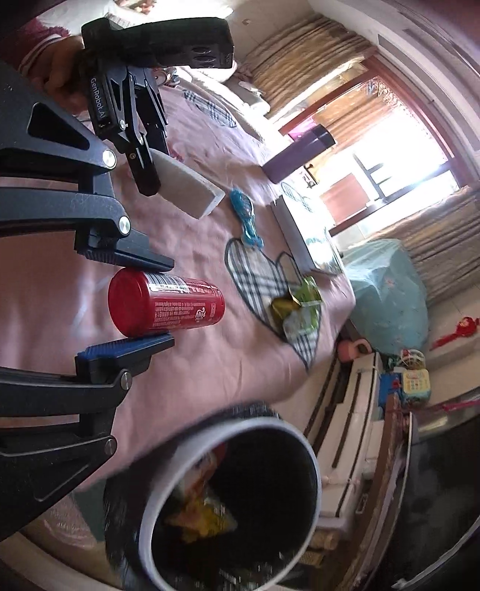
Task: Collect trash
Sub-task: 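Carry sponge and red can over the bin and open both tools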
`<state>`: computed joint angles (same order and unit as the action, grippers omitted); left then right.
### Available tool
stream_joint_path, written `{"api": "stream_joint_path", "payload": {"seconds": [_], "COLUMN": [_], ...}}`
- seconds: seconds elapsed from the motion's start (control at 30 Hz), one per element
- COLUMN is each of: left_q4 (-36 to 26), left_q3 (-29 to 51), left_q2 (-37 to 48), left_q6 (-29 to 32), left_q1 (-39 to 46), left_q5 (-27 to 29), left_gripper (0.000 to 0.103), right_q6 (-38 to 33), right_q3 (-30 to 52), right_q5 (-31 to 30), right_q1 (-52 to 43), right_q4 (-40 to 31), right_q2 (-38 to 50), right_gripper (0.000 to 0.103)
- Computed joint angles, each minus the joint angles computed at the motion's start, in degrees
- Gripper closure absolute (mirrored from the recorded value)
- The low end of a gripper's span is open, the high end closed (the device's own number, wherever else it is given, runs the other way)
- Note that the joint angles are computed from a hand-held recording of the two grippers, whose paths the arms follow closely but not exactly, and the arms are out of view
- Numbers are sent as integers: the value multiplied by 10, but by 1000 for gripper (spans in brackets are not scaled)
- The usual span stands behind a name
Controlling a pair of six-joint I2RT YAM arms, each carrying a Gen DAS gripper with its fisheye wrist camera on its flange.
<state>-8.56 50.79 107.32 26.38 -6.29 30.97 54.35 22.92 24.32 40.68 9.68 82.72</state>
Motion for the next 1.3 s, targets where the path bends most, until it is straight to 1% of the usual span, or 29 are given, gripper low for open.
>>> {"api": "stream_joint_path", "payload": {"seconds": [0.1,0.23,0.3,0.43,0.53,0.6,0.7,0.83,1.03,1.13,1.27,1.3], "left_q4": [7,18,19,23,26,29,33,39,52,57,63,61], "left_q3": [-13,-38,-41,-49,-57,-63,-72,-80,-83,-80,-69,-65], "left_q2": [-3,-16,-15,-18,-28,-37,-54,-79,-100,-103,-99,-98], "left_q6": [-18,-26,-28,-29,-32,-32,-43,-62,-95,-112,-130,-135], "left_q1": [-12,-17,-18,-15,-17,-19,-34,-69,-133,-165,-208,-216], "left_q5": [2,-1,-3,-8,-9,-10,-11,-15,-32,-43,-61,-65], "left_gripper": [54,54,54,54,54,54,54,54,54,54,53,54], "right_q6": [-1,-14,-19,-32,-40,-38,-21,-2,19,24,10,4], "right_q3": [-17,-17,-12,-4,-8,-13,-37,-74,-114,-127,-131,-132], "right_q5": [-14,-56,-71,-73,-81,-60,-35,-7,29,41,43,40], "right_q1": [-2,-13,-19,-28,-40,-29,-15,-11,-24,-40,-72,-80], "right_q4": [-6,10,19,35,50,39,29,-15,-149,-233,-307,-315], "right_q2": [-9,30,54,75,79,62,13,-85,-272,-372,-460,-473], "right_gripper": [68,68,65,65,68,68,68,68,68,68,68,68]}}
